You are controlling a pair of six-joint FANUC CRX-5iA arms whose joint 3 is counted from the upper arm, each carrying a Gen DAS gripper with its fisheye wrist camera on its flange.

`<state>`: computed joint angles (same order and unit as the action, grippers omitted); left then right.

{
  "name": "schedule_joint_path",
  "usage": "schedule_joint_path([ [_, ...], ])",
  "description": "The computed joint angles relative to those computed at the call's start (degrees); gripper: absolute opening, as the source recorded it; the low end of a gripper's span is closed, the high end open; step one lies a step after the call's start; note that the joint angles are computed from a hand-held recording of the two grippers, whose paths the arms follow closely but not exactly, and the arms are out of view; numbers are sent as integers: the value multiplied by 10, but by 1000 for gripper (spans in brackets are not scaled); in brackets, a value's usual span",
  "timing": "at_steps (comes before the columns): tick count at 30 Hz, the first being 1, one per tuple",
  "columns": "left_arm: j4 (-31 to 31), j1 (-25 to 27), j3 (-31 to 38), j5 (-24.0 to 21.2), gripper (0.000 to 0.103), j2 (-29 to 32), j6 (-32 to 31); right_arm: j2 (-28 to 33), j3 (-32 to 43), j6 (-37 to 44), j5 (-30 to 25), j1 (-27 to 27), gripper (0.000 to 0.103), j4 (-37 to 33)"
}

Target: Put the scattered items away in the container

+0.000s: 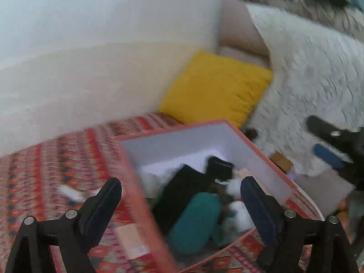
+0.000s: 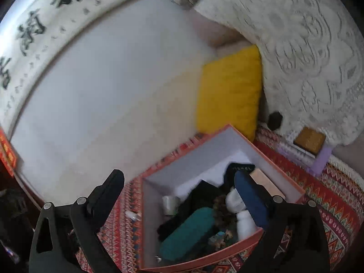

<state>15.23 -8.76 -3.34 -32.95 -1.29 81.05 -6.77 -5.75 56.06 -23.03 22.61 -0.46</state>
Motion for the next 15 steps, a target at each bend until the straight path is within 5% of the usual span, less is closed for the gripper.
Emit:
schedule_joint_path([
  [6,-46,73,-144,10,99,-131,25,-66,-45,-9,48,95,103,94],
  [11,61,115,-292,19,99,-173,-94,-59,-30,11,21,165,103,95],
  [15,182,95,-365,70,98,-146,-254,-38,-3,20,-6,176,103,58],
])
